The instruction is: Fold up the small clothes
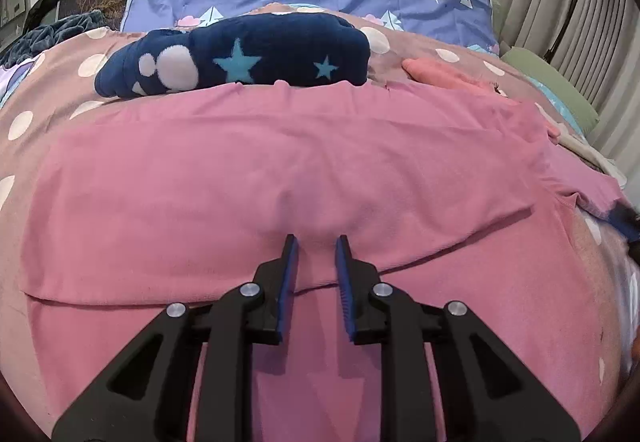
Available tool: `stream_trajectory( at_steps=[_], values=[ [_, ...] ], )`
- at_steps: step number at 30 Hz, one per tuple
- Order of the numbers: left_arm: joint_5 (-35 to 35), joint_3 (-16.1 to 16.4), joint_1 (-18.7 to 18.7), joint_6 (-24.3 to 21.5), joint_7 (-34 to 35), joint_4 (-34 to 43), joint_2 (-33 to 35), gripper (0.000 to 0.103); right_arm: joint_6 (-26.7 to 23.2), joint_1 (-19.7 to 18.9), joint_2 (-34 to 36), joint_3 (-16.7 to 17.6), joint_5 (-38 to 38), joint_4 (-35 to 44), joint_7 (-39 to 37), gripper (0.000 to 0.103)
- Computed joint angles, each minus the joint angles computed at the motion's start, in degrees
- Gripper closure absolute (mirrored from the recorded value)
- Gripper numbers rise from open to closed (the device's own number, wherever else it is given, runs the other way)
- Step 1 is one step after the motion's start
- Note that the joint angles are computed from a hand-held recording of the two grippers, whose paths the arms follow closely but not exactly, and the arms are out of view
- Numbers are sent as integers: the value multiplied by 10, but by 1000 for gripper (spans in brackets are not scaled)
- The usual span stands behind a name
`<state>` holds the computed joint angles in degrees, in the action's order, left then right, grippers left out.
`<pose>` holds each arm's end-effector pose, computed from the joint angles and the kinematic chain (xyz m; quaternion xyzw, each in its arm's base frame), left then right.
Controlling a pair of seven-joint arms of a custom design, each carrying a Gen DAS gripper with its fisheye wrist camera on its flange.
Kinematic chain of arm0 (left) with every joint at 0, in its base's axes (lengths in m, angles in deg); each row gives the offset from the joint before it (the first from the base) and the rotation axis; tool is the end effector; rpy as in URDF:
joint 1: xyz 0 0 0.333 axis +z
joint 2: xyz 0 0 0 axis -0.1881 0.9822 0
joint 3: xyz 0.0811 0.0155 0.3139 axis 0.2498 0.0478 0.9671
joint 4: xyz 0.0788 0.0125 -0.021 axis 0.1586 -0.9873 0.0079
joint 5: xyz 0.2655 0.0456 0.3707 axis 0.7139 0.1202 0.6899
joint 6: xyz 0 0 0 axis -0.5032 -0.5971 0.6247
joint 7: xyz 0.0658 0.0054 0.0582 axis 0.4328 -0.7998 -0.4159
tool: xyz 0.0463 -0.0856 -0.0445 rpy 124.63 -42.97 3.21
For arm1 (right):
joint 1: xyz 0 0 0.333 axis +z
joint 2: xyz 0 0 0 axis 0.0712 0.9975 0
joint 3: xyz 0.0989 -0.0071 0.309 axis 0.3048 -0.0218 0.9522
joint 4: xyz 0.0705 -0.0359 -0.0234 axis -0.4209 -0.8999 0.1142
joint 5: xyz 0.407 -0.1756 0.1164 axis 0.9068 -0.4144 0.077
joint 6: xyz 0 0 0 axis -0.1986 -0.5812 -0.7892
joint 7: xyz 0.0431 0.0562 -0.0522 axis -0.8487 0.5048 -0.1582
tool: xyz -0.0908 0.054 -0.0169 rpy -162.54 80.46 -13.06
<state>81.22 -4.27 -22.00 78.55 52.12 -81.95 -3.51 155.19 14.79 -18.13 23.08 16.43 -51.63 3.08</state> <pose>0.6584 -0.2227 0.4167 -0.6628 0.6626 -0.2839 0.2026 0.6260 0.0793 0.4489 -0.5205 0.7086 -0.0384 0.4749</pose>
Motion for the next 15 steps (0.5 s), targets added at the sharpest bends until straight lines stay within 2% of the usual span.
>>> stream_trajectory(
  at_steps=[3, 4, 5, 6, 7, 9, 11, 13, 14, 15],
  values=[
    [22, 6, -8, -10, -15, 7, 1, 82, 75, -26, -48, -29, 21, -58, 64, 75],
    [23, 5, -9, -14, -16, 14, 5, 82, 92, -42, -63, -45, 19, -81, 123, 74],
    [21, 3, -7, -13, -15, 14, 5, 82, 91, -51, -74, -60, 38, -96, 149, 74],
    [16, 1, -5, -10, -12, 12, 5, 82, 81, -53, -80, -77, 88, -100, 135, 75],
    [12, 0, -4, -9, -10, 12, 4, 82, 67, -58, -85, -89, 151, -104, 97, 75],
    [6, -1, -2, -8, -6, 12, 5, 82, 15, -77, -91, -100, 220, -110, 50, 74],
    [5, -1, -3, -8, -5, 12, 5, 82, 7, -89, -86, -90, 207, -106, 57, 67],
    [4, -1, -3, -7, -5, 12, 4, 82, 7, -95, -69, -83, 214, -84, 35, 51],
    [4, -1, -3, -7, -5, 12, 4, 82, 9, -98, -60, -80, 215, -73, 33, 49],
    [-3, -3, -1, -3, 0, 10, 4, 82, 26, -98, -47, -73, 187, -58, 63, 50]
  ],
)
